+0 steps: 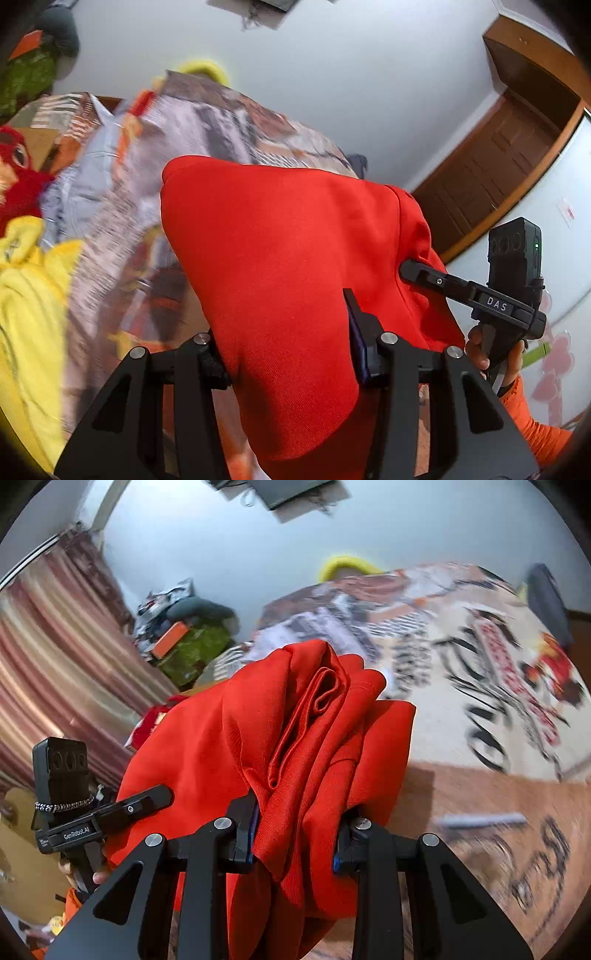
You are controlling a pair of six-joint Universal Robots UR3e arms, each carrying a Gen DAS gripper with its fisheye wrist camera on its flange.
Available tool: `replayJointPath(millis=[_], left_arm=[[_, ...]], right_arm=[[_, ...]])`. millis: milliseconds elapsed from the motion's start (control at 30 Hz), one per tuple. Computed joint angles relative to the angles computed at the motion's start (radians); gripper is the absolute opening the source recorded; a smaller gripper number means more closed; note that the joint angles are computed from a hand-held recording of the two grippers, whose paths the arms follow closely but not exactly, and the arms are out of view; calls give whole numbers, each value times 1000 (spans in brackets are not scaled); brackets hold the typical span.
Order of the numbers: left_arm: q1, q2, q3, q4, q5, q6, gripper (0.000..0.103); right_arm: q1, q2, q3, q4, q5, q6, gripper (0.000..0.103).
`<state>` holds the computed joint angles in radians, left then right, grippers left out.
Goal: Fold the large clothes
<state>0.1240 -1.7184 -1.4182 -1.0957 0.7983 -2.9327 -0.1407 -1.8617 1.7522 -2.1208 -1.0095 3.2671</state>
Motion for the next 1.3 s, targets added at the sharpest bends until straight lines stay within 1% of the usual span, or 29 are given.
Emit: replayJointPath(millis=[67, 100, 200, 233, 333, 467, 600, 633, 700, 733, 767, 800, 833, 867, 933, 1000, 1067, 1133, 1167, 1267, 1300], left_arm=[[33, -28, 27, -3, 5, 14, 47], [49, -54, 49, -2, 11, 16, 47], [89, -125, 99, -13, 27, 24, 47], [95, -155, 116, -10, 36, 20, 47], [101, -246, 169, 7, 69, 25, 47], [85, -378, 238, 28, 160, 65, 47], [67, -500, 304, 44, 246, 40, 47], [70, -524, 306, 51, 248, 30, 49], [91, -533, 271, 81, 221, 15, 54], [109, -525, 241, 93, 192, 13, 57], [118, -517, 224, 94, 185, 12, 59], [120, -501, 198, 105, 202, 9, 64], [120, -482, 174, 116, 216, 10, 66], [118, -450, 128, 145, 240, 17, 66], [117, -394, 46, 197, 272, 32, 67], [119, -314, -63, 262, 307, 39, 68], [126, -245, -146, 303, 322, 37, 71], [141, -177, -213, 301, 309, 49, 73], [140, -153, -234, 294, 318, 53, 73], [112, -59, -307, 293, 393, 80, 73], [98, -34, -317, 281, 418, 86, 73]], right_arm=[[70, 108, -61, -68, -41, 28, 25], [115, 189, -109, -112, -68, 48, 25], [189, 339, -207, -166, -112, 76, 25], [216, 413, -256, -181, -129, 83, 25], [272, 554, -354, -191, -173, 82, 25], [311, 687, -433, -178, -209, 69, 25], [367, 818, -536, -130, -287, 42, 23], [386, 842, -549, -124, -326, 38, 23], [401, 849, -541, -128, -371, 30, 24], [398, 842, -526, -130, -365, 28, 27], [394, 832, -514, -125, -359, 29, 29], [389, 826, -510, -112, -356, 28, 29], [387, 818, -505, -97, -355, 27, 35], [387, 818, -512, -70, -364, 33, 45], [383, 812, -512, -12, -372, 50, 55], [371, 766, -438, -19, -336, 64, 56], [369, 722, -385, -19, -329, 65, 56], [371, 667, -332, -11, -333, 63, 56], [371, 636, -308, 0, -332, 60, 56], [369, 570, -267, 17, -355, 43, 56], [378, 531, -251, 26, -379, 38, 56]])
